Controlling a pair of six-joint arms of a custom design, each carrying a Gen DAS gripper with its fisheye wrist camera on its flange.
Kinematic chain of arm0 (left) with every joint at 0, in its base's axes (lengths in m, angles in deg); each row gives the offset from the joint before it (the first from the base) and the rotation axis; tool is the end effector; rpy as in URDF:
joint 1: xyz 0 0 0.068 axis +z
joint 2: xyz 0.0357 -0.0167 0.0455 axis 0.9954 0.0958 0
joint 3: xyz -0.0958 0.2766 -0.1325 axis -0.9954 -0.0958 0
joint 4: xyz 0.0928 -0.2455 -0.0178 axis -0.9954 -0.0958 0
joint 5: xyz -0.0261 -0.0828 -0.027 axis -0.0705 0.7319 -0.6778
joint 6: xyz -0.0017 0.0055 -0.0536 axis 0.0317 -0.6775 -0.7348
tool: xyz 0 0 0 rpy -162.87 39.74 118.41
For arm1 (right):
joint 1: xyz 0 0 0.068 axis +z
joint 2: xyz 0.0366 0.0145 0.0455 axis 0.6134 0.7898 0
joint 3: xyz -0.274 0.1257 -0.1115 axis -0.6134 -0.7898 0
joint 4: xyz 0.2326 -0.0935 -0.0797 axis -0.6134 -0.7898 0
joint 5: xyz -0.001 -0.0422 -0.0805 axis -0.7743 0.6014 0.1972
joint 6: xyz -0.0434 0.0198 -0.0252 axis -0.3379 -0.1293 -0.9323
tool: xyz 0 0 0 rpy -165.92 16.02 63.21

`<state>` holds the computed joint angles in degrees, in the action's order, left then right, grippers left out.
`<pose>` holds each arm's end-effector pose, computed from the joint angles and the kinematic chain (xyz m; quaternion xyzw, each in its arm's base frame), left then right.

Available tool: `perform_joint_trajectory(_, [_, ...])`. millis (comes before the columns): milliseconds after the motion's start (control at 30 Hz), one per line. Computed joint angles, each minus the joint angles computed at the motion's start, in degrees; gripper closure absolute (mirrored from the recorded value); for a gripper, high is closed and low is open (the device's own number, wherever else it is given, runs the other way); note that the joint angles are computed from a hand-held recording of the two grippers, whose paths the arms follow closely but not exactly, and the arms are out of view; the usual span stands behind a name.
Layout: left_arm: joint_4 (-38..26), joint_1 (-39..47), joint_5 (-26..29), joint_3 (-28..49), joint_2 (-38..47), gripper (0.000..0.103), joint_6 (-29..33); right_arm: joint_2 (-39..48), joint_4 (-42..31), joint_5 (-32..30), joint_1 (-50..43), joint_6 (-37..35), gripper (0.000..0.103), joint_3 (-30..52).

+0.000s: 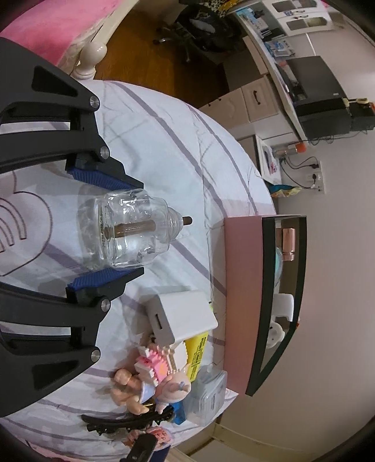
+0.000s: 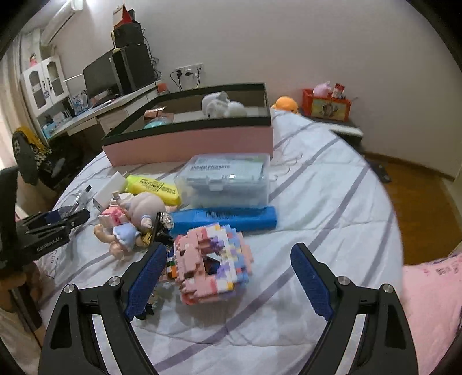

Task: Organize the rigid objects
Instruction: 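Lift the glass bottle with the left tool while the right tool grasps the pink block toy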

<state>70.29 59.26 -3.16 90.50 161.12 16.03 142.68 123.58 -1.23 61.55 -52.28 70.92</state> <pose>0.3508 -0.1645 0.0051 0.1888 0.9132 -0.0734 0.3537 0.2382 0.0934 0.0439 0.1051 0.9237 0.0338 0.3668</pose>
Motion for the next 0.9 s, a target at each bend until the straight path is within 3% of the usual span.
perform_joint_trajectory(233, [0.82,-0.27,-0.42,-1.55,-0.56,0.052,0.17,5.9,9.89,-4.68,-1.07,0.65,0.014,-2.09])
perform_joint_trajectory(467, [2.35,-0.16,0.0,-3.1,-0.96,0.052,-0.38,6.23,13.07,3.19,4.94,3.53,0.014,-5.09])
perform_joint_trajectory(667, [2.76,-0.76,-0.4,-4.19,-1.38,0.052,-0.35,7.6,11.27,3.52,6.42,2.95,0.015,-2.65])
perform_joint_trajectory(767, [3.18,-0.68,0.31,-4.8,-1.73,0.052,-0.56,8.64,14.07,2.21,6.12,2.7,0.04,-3.25])
perform_joint_trajectory(900, [4.14,-0.64,0.81,-5.67,-2.25,0.052,-0.79,8.25,12.38,4.75,7.67,2.94,0.041,-3.1])
